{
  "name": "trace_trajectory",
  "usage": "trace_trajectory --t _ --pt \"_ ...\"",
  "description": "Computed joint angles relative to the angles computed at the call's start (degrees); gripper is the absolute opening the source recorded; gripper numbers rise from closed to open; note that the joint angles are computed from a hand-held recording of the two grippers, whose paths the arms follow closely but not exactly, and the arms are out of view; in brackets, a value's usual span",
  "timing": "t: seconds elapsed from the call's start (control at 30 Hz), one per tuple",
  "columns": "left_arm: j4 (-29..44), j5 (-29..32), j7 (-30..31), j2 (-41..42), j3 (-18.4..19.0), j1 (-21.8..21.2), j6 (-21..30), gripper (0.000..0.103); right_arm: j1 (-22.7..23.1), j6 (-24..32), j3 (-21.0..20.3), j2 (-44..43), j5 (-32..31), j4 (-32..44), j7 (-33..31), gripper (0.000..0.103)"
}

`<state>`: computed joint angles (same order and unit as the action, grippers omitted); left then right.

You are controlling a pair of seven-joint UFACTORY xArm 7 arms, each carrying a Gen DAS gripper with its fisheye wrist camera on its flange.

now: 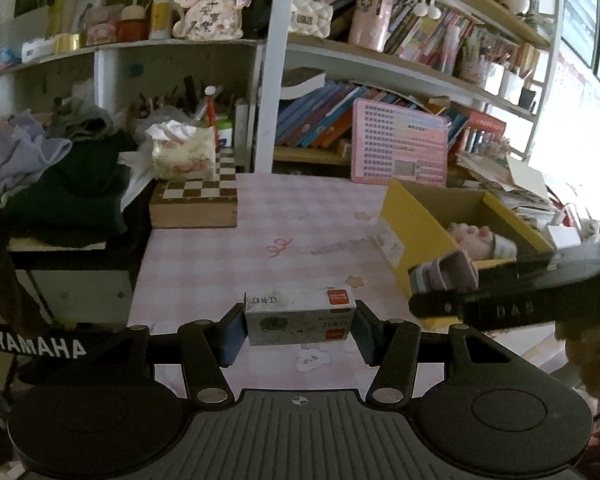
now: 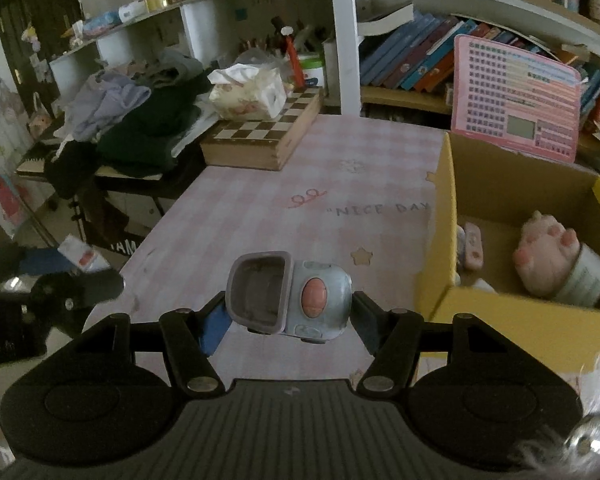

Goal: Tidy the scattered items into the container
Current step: 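Lift and carry the toy car and white box toward the yellow box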

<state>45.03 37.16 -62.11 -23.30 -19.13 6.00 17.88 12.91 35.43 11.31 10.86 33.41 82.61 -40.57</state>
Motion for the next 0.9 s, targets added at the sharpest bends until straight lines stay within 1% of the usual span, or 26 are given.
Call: trace_trajectory --t 0.13,0.33,0.53,0.77,0.9 --pt "-0.6 -0.7 0.8 -1.1 -0.1 -1.1 -0.3 0.054 -0.2 -3.4 -0.2 -5.3 3.3 -7.2 -3.2 0.062" --pt "-1.4 -2.3 2.8 -1.9 -0.8 -2.5 -1.2 0.054 1.5 -9.7 -2.3 -12.3 6.9 -17.1 -6.1 0.062" --pt "-2.1 -5.0 5.0 -1.4 -1.1 -4.0 -3.2 0.054 3.3 -13.1 -4.9 -16.9 7.3 -23.2 -3.4 0.062" --pt "-1.3 -7.1 7.6 0.8 -1.6 -5.0 -5.5 0.054 4.0 -14.2 -6.8 -20.0 2.6 -27.0 1.6 0.062" --pt "-0.1 -8.0 9.3 2.9 -1.6 -6.2 -6.7 0.054 4.1 -15.2 -7.8 -22.0 0.1 -29.4 4.0 0.062"
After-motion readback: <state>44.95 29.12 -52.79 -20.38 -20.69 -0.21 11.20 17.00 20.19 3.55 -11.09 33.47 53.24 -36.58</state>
